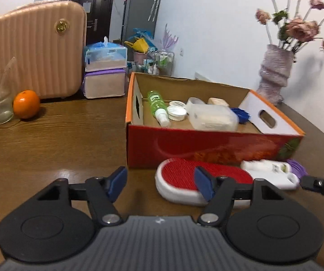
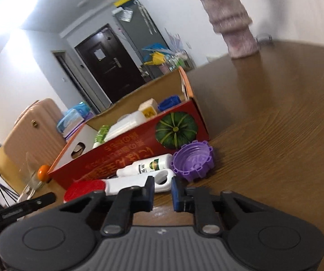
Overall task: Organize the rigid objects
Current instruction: 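Grasp the red lint brush head with the left gripper while the right grasps its white handle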
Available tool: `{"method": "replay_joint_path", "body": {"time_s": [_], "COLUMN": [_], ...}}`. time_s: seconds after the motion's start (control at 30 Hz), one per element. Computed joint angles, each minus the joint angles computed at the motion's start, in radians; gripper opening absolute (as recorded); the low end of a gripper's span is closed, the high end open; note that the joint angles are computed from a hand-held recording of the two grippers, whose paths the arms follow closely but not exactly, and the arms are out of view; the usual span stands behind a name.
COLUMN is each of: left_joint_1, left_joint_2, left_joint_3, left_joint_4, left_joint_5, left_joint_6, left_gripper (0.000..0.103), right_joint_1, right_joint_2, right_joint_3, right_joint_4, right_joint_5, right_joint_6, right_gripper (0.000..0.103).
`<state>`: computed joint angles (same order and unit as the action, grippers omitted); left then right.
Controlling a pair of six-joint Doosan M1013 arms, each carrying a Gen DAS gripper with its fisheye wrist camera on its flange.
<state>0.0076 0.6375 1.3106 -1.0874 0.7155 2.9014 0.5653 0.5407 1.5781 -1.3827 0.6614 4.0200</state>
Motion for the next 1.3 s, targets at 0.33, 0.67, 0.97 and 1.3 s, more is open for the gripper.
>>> {"method": "replay_joint_path", "body": {"time_s": [0.33,0.67,0.97,1.3], "left_joint_1": [-0.015,0.023,0.078,0.093], "left_joint_2": [0.075,0.043,-0.123,-0.042], "left_joint_3": [-0.115,-0.072,0.194,0.038], "left_joint_4": [0.087,0.006,-0.302,0.002], "left_joint_5": [0.095,0.268,0.134,0.142], "left_joint_6": [-0.172,-0.087,0.370,-0.027], "left_gripper": [0.067,0.010,0.073,0.079], "right_joint_1": [-0.022,-0.008,0.088,0.070], "right_joint_2": [0.034,0.017,0.017,0.009], "right_joint_3": [-0.030,-0.013,-0.051,-0.026], "right_joint_4": [0.003,-0.053,-0.011,0.114], "right_joint_5": [0.011,-0.037,0.118,0.202], "right_joint_6": [0.029,-0.005,-0.212,-0.232], "right_gripper": [0.017,0.012,0.011,0.014]}}
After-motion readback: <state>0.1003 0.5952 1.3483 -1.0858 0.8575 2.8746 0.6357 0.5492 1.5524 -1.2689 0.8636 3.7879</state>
